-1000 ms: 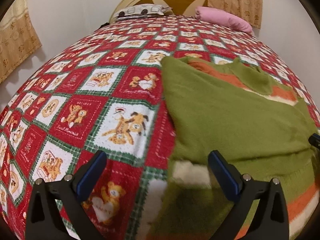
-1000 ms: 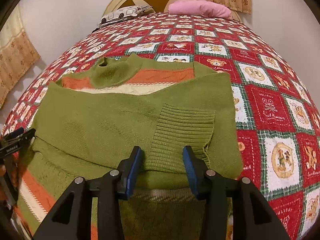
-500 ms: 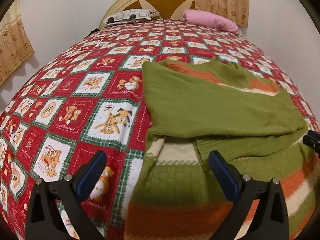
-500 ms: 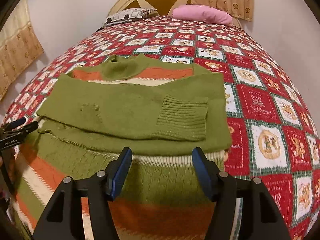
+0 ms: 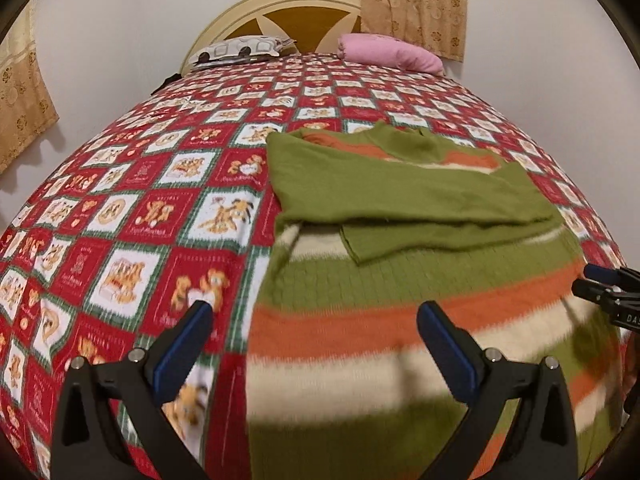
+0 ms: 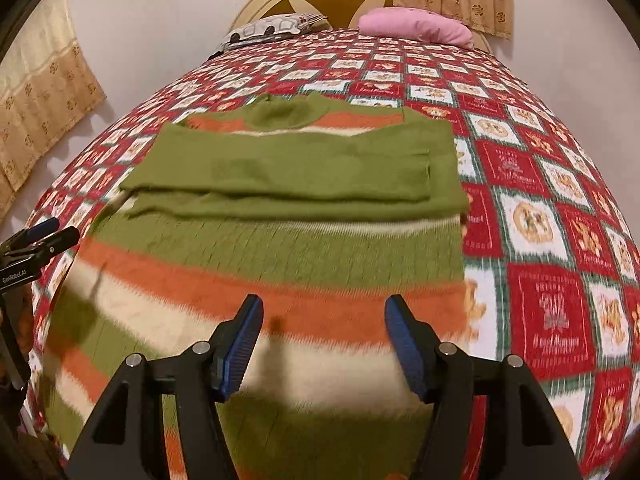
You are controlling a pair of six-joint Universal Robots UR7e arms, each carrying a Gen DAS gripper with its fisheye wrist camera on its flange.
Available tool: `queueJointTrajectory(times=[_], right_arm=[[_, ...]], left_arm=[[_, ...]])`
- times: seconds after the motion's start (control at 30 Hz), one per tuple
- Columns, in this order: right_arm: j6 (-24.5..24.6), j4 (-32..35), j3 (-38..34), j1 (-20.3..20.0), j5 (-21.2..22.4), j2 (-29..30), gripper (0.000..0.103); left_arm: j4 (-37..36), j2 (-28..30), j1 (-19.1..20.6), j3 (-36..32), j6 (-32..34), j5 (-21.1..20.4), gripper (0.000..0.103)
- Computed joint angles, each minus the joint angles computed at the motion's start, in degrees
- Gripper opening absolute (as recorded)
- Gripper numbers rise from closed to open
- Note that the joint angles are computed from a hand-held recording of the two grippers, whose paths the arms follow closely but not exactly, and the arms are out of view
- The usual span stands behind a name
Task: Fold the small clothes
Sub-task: 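Smooth the folded sleeves toward the collar with the right gripper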
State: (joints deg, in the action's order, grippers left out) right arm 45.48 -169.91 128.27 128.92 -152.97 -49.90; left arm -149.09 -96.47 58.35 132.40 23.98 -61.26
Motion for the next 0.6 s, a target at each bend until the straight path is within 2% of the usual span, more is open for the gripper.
queueJointTrajectory(times=[0.27, 0.4, 0.6], right_arm=[[10.78, 9.32, 0.36, 5.08, 1.65, 0.43, 0.064], [15.06, 14.33, -0.19, 6.87, 1.88, 0.83, 0.064], [19.83, 18.15, -0.11, 9.23, 2.88, 1.69, 0.064]], left_arm=[[6.3, -8.13, -0.37, 3.14, 1.45, -0.69, 0.103], [9.67, -11.24, 0.03, 4.25, 1.6, -0.74, 0.103], [13.22, -14.79, 0.3, 5.36, 1.62, 0.03, 0.103]])
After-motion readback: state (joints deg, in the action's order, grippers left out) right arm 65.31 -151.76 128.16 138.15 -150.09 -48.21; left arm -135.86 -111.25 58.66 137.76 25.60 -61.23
